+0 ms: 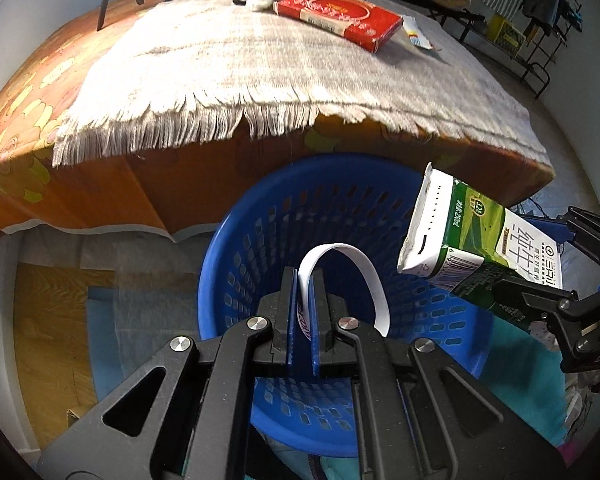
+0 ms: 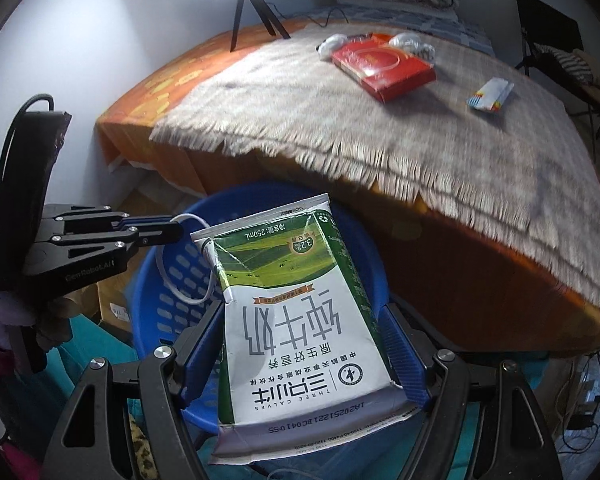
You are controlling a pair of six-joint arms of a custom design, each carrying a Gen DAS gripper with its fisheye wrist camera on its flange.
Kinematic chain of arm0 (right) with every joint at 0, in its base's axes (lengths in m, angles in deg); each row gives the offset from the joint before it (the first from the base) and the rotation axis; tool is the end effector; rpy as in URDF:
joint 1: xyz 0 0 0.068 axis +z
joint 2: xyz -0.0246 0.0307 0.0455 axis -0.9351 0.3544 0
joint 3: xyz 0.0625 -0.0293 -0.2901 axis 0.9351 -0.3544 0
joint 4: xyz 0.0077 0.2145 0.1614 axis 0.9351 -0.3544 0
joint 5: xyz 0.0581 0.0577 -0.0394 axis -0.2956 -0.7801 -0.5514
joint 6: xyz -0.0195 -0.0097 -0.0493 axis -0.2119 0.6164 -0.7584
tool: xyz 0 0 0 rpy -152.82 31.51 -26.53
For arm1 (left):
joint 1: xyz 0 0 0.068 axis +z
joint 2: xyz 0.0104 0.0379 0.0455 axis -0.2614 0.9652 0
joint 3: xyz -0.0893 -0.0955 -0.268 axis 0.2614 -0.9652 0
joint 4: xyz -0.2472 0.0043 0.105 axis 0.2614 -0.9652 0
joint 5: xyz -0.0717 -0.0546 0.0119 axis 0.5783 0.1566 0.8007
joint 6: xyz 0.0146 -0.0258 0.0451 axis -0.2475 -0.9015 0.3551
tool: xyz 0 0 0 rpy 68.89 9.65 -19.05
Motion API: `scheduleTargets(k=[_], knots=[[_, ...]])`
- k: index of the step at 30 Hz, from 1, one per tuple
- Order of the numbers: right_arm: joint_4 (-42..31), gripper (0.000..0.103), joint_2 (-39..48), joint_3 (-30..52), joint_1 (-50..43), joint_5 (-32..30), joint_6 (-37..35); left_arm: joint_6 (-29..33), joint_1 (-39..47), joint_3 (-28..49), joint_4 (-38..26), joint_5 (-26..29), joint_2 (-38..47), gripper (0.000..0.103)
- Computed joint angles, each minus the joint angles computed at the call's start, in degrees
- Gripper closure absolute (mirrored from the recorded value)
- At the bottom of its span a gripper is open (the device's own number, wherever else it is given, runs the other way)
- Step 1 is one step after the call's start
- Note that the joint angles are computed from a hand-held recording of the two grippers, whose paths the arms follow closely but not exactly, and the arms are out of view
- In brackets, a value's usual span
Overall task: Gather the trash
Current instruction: 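Carry the tape roll and milk carton with both tools over the blue basket, then open both tools to drop the tape roll and carton into the basket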
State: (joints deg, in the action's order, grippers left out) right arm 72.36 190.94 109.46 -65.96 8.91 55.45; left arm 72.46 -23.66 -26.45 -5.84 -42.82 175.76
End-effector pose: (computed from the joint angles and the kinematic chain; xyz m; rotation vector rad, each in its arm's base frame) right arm 0.3134 0.0276 0.1216 -0.4689 2.6381 0.3169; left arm 0.3327 -0.0567 0.1033 0.3322 2.6787 -0.2834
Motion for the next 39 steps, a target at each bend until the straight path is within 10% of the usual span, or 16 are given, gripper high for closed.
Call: scheduleTargets(k=[25, 28, 31, 39], knots=[[3.0, 0.024, 10.3, 2.9, 0.5, 1.6, 3.0, 0.6, -2.9, 4.1, -2.0, -2.8, 7.8, 0.100], [3.2, 0.023, 10.9, 3.1, 0.9, 2.2, 3.2, 0.4, -3.1, 4.5, -2.4, -2.9, 8.5, 0.089], [3.7, 0.023, 11.0, 2.8, 1.2, 2.7, 3.2, 0.4, -3.1, 4.2, -1.7, -3.4, 8.2, 0.056], [3.4, 0.018, 11.5, 3.3, 1.4, 3.0, 3.8, -0.2, -2.8, 4.1, -1.3, -3.9, 7.7, 0.043]])
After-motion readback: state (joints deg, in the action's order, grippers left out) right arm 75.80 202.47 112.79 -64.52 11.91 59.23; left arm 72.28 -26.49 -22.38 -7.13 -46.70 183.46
